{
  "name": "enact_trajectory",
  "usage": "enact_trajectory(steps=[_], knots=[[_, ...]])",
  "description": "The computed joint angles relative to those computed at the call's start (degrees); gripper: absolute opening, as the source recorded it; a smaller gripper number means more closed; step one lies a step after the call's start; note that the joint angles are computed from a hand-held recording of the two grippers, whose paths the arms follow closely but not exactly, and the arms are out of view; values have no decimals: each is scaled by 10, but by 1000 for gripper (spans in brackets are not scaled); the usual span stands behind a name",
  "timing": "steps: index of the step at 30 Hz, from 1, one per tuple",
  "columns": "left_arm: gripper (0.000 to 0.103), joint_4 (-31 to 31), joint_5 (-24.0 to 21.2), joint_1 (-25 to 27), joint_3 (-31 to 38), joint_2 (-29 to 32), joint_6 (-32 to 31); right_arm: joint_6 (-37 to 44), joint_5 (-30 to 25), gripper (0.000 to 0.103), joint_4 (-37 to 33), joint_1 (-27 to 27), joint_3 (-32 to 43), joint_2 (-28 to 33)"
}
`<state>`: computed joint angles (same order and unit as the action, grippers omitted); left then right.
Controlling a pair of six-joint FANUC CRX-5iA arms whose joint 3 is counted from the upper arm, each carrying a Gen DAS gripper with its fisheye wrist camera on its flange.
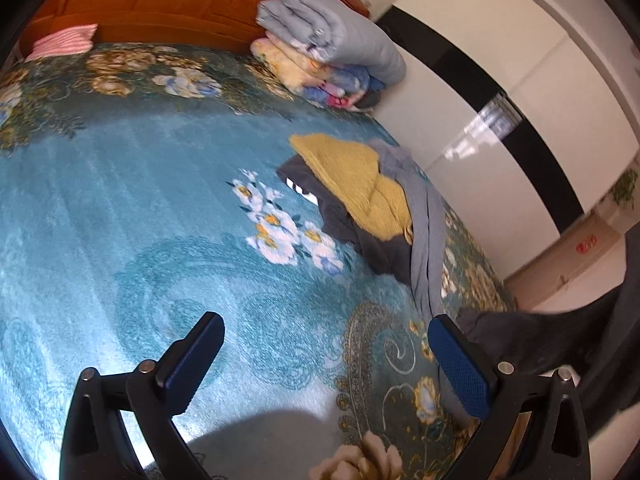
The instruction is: Fold clothes
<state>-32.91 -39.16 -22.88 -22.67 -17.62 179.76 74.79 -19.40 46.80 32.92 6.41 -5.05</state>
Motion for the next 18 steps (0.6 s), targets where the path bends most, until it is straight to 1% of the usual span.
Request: enact_trajectory(steps=[2, 4, 5, 7, 8, 10, 13, 17, 18], knots=[[103, -19, -11, -7, -3, -10, 31, 4, 3, 7, -23, 13, 3, 1], [103, -43, -32, -18, -1, -18, 61, -16, 10, 7, -20, 20, -1, 3], [103, -67, -53, -32, 4, -19, 85, -19, 6, 7, -24, 22, 2, 7], [103, -105, -85, -54, 8, -26, 132, -2, -12, 7, -55, 23, 15, 20], [103, -112, -90, -56, 5, -30, 145, 10, -23, 7, -75, 22, 16, 23], [103, -115, -92, -55, -1, -37, 163, 62, -59, 7, -139, 20, 19, 31], [103, -95, -78, -38, -9, -39, 152, 160, -131, 7, -240, 18, 13, 46], [103, -52, -53, -13, -14, -33, 104, 221, -210, 7, -291, 24, -42, 72], [103, -41, -48, -7, -14, -31, 91, 226, -219, 7, -295, 24, -59, 76]])
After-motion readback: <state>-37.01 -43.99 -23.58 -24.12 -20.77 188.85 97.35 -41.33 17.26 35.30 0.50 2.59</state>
